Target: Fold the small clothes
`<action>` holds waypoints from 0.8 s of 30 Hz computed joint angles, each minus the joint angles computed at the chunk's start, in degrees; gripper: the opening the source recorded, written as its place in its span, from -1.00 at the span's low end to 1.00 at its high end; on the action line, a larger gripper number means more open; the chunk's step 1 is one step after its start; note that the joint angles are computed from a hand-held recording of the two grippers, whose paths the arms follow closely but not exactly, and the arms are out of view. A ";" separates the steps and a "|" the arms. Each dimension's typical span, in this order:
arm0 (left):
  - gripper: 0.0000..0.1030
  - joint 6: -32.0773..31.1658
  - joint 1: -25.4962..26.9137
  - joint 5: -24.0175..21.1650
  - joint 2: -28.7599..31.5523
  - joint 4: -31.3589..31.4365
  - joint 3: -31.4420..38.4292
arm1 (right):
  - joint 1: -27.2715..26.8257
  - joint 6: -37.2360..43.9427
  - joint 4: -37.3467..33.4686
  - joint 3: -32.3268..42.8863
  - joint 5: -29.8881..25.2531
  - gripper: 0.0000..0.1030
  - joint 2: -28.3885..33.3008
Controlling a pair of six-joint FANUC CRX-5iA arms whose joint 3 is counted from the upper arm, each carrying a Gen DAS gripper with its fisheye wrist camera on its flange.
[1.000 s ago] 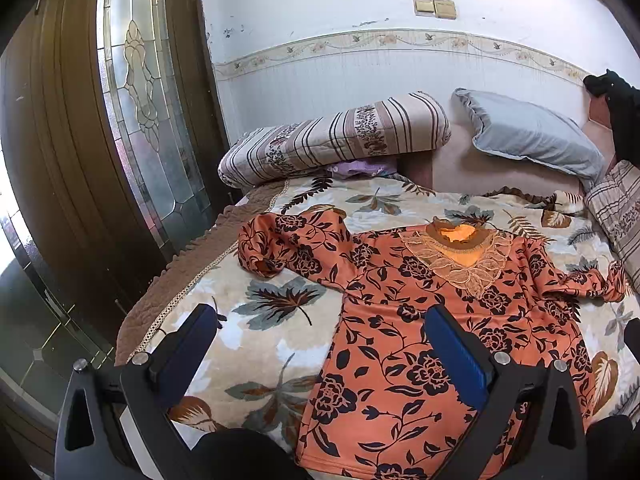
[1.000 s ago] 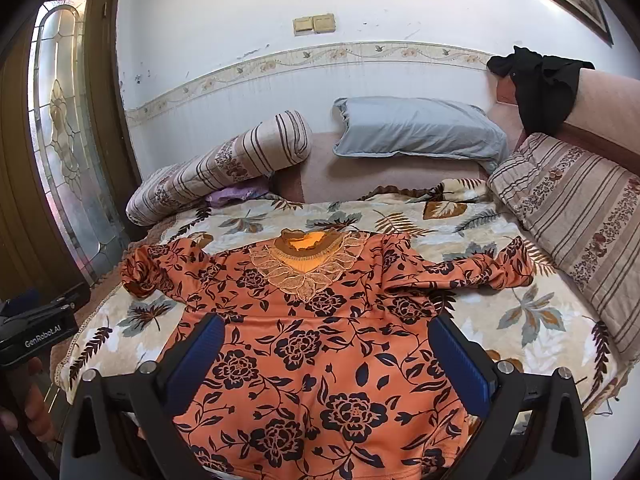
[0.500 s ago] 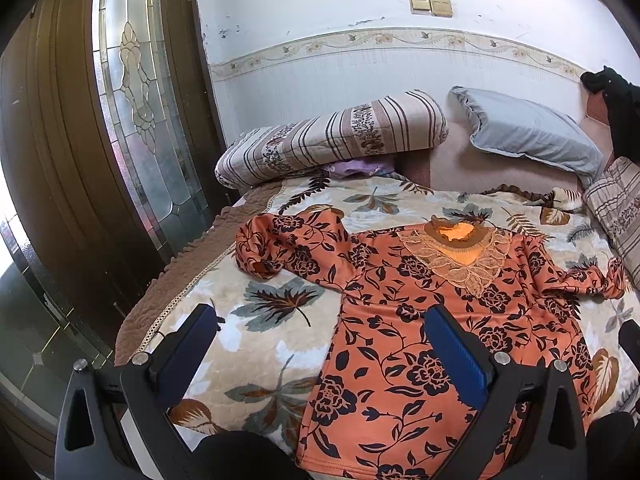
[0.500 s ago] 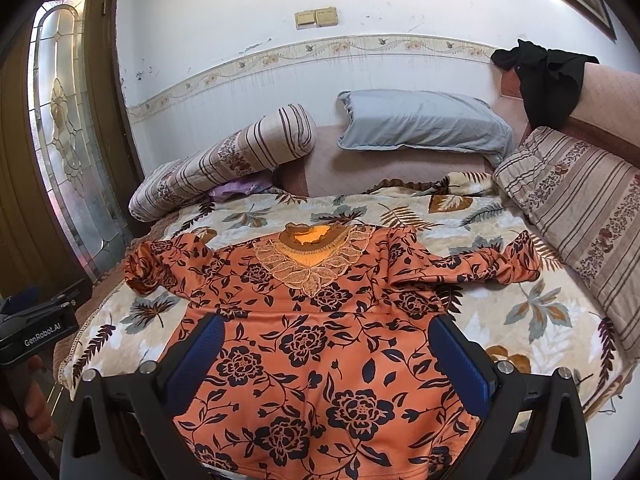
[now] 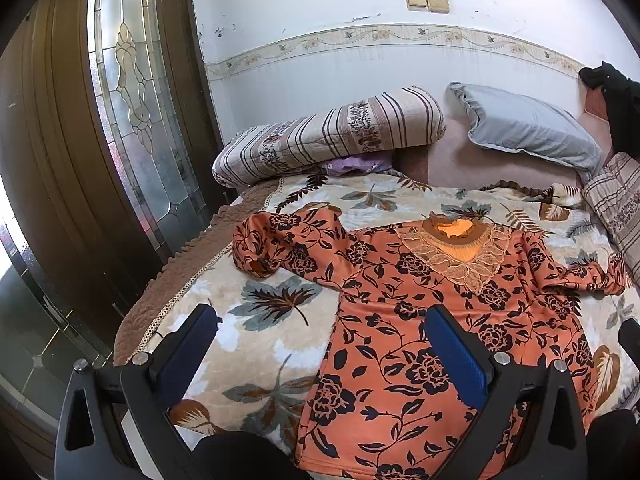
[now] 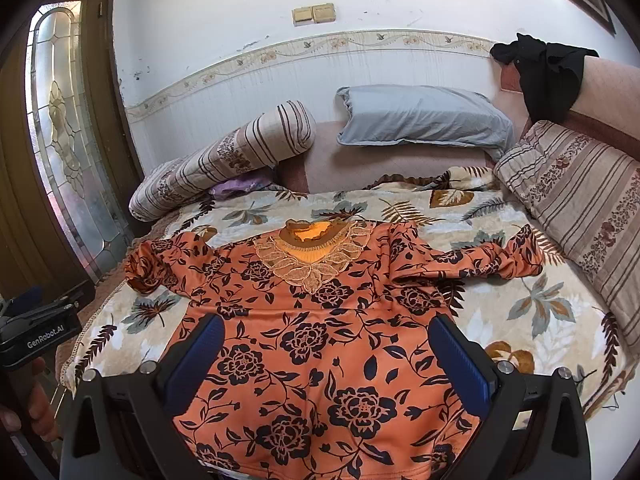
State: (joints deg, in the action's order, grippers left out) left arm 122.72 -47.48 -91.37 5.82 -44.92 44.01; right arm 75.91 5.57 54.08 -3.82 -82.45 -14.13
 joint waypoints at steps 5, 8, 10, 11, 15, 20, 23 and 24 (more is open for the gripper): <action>1.00 -0.14 -0.10 0.29 -0.06 0.25 -0.07 | -0.05 0.02 -0.35 0.10 -0.01 1.00 0.00; 1.00 -0.19 -0.13 0.30 0.03 0.42 -0.05 | 0.12 -0.21 -0.44 -0.02 -0.08 1.00 -0.02; 1.00 -0.29 -0.14 0.16 0.12 0.49 0.04 | 0.04 -0.05 -0.52 0.13 -0.08 1.00 0.02; 1.00 -0.34 -0.11 0.11 0.16 0.61 0.10 | 0.00 0.03 -0.54 0.16 -0.06 1.00 -0.01; 1.00 -0.47 -0.11 0.04 0.20 0.74 0.19 | 0.07 -0.06 -0.78 0.07 -0.06 1.00 0.01; 1.00 -0.48 -0.15 0.13 0.18 0.63 0.13 | -0.23 0.11 -1.43 0.35 0.14 1.00 0.04; 1.00 -0.66 -0.24 0.31 0.30 0.59 0.21 | -0.35 0.14 -1.38 0.49 0.09 1.00 0.13; 1.00 -0.76 -0.30 0.30 0.41 0.54 0.33 | -0.36 0.06 -1.40 0.47 0.10 1.00 0.11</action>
